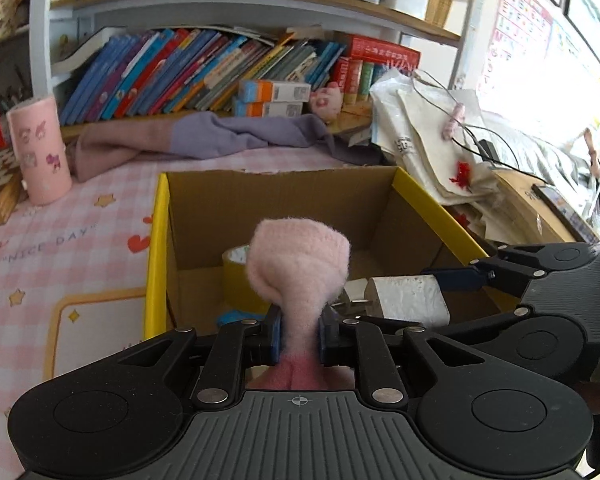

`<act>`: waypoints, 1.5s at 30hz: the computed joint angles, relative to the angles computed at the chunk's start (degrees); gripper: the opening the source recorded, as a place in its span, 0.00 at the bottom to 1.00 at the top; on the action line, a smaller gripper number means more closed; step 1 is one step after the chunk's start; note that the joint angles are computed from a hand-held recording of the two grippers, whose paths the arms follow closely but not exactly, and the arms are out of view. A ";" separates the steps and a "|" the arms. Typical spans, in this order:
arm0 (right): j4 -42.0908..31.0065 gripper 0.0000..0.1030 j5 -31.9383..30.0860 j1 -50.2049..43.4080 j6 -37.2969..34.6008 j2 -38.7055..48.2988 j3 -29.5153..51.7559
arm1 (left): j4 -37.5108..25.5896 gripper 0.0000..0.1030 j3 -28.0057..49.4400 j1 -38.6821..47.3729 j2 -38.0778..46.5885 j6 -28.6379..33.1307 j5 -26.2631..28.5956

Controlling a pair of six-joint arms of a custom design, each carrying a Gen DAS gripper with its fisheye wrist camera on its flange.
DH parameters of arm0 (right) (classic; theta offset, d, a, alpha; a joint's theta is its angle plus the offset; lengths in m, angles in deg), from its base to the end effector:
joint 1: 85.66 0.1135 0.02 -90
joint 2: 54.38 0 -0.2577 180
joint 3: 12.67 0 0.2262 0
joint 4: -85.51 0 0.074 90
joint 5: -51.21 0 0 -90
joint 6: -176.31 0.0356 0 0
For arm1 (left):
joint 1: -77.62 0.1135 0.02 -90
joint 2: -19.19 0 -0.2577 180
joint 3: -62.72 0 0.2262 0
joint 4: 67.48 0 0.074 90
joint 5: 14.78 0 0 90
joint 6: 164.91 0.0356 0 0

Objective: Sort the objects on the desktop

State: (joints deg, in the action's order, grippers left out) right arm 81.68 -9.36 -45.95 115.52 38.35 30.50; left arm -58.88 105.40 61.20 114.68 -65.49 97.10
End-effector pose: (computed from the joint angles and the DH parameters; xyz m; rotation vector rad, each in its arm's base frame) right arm 0.1971 0.1409 0.1145 -0.0117 2.3460 -0.0686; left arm 0.2438 -0.0857 0.1152 0.7033 2.2189 -0.5074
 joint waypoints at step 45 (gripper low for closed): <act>-36.12 0.78 25.43 31.37 47.50 5.18 17.18 | -9.28 0.91 -17.95 41.02 -32.61 12.62 15.23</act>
State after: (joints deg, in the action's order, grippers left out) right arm 45.55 16.07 -14.58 163.02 43.53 47.69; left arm -68.15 87.45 102.22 82.07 -52.87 112.33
